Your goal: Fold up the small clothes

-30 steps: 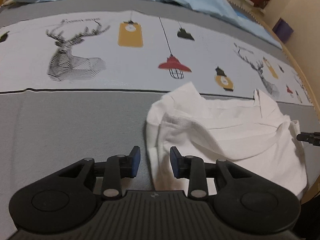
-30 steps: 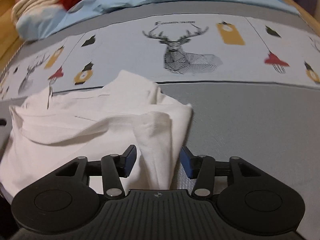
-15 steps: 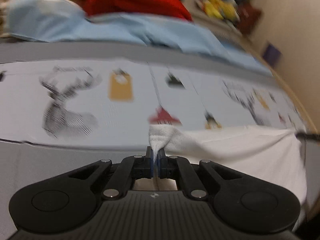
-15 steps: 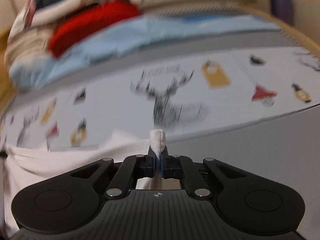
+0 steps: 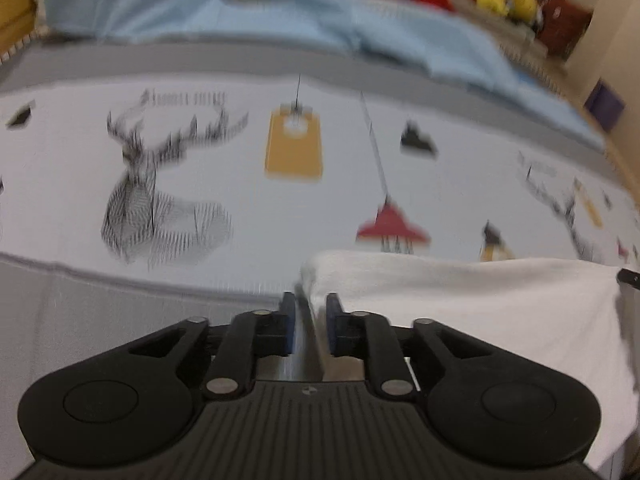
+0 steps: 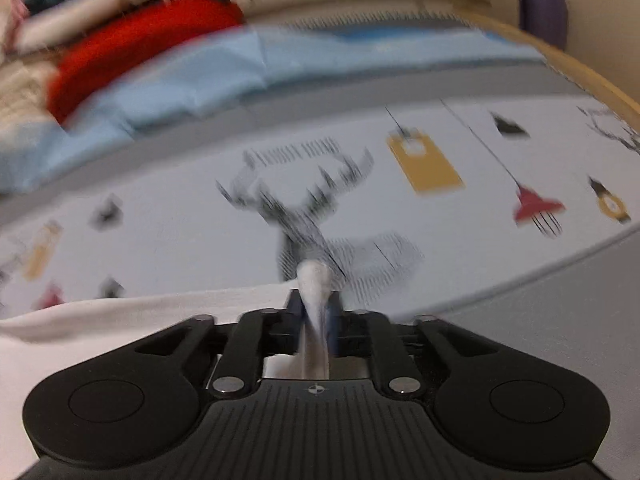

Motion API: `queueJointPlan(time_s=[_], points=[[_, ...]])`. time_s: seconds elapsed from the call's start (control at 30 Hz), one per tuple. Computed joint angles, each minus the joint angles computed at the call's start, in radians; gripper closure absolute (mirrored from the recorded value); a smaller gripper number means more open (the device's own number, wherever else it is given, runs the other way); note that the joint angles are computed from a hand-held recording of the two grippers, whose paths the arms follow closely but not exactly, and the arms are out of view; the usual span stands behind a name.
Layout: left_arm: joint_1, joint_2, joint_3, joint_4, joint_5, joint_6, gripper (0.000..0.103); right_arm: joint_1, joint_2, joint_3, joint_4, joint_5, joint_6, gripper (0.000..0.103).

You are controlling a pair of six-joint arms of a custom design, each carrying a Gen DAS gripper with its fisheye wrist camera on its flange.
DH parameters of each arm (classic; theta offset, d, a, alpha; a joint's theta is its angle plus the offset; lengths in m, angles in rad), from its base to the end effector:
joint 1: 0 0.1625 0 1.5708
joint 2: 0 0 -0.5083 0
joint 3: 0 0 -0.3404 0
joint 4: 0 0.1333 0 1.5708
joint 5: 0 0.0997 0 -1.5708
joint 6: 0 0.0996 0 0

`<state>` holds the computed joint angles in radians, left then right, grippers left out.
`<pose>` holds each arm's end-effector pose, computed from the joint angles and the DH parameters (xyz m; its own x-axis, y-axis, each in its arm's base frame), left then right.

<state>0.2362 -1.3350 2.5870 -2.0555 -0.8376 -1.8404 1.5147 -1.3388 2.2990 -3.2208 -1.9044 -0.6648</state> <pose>-0.1922 -0.2519 0.2110 -0.7485 -0.3837 -0.5408 0.0814 0.7562 -0.6492 0.0754 -0.4538 0.3691 -0.7600 -0.2697 0.5914 -0.5407 0.7672 -0.3450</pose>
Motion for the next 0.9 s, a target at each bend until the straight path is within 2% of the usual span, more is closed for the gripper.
queueJointPlan(time_s=[0.03, 0.07, 0.13, 0.2, 0.27, 0.33, 0.4, 0.43, 0.47, 0.57, 0.63, 0.7, 0.77, 0.83, 0.87, 0.9], points=[[-0.012, -0.005, -0.001, 0.013, -0.007, -0.004, 0.084, 0.007, 0.012, 0.003, -0.020, -0.050, -0.001, 0.073], [-0.033, -0.014, -0.002, 0.027, -0.009, -0.002, 0.084, 0.006, 0.006, 0.004, -0.017, -0.063, -0.004, 0.073], [-0.079, -0.043, 0.027, -0.047, -0.015, 0.060, 0.084, -0.008, -0.038, -0.001, 0.039, -0.014, -0.006, 0.073], [-0.099, -0.054, 0.069, -0.203, -0.062, 0.187, 0.084, -0.031, -0.103, -0.013, 0.170, 0.054, -0.035, 0.073], [-0.103, -0.030, 0.096, -0.323, -0.145, 0.328, 0.084, -0.050, -0.159, -0.034, 0.351, 0.079, -0.078, 0.073], [-0.102, 0.021, 0.120, -0.414, -0.257, 0.458, 0.084, -0.069, -0.200, -0.053, 0.537, 0.062, -0.131, 0.073], [-0.094, 0.077, 0.129, -0.406, -0.379, 0.513, 0.083, -0.069, -0.217, -0.024, 0.585, -0.042, -0.232, 0.071], [-0.117, 0.085, 0.132, -0.383, -0.399, 0.510, 0.082, -0.072, -0.223, 0.008, 0.546, -0.097, -0.301, 0.060], [-0.136, 0.074, 0.128, -0.360, -0.402, 0.490, 0.082, -0.077, -0.235, 0.025, 0.520, -0.110, -0.329, 0.052], [-0.211, 0.004, 0.112, -0.260, -0.399, 0.339, 0.082, -0.089, -0.298, -0.013, 0.604, -0.064, -0.239, 0.053], [-0.264, -0.022, 0.118, -0.250, -0.407, 0.278, 0.081, -0.110, -0.352, -0.036, 0.688, -0.001, -0.231, 0.053], [-0.289, -0.021, 0.131, -0.278, -0.434, 0.252, 0.080, -0.123, -0.382, -0.051, 0.782, 0.017, -0.240, 0.054], [-0.295, 0.019, 0.147, -0.328, -0.481, 0.266, 0.078, -0.123, -0.395, -0.042, 0.831, -0.023, -0.275, 0.054], [-0.285, 0.062, 0.132, -0.333, -0.514, 0.298, 0.079, -0.113, -0.396, -0.007, 0.823, -0.090, -0.326, 0.055], [-0.287, 0.079, 0.128, -0.329, -0.535, 0.311, 0.080, -0.110, -0.395, 0.011, 0.810, -0.124, -0.349, 0.061], [-0.290, 0.087, 0.124, -0.322, -0.547, 0.321, 0.089, -0.106, -0.397, 0.023, 0.802, -0.149, -0.370, 0.069]])
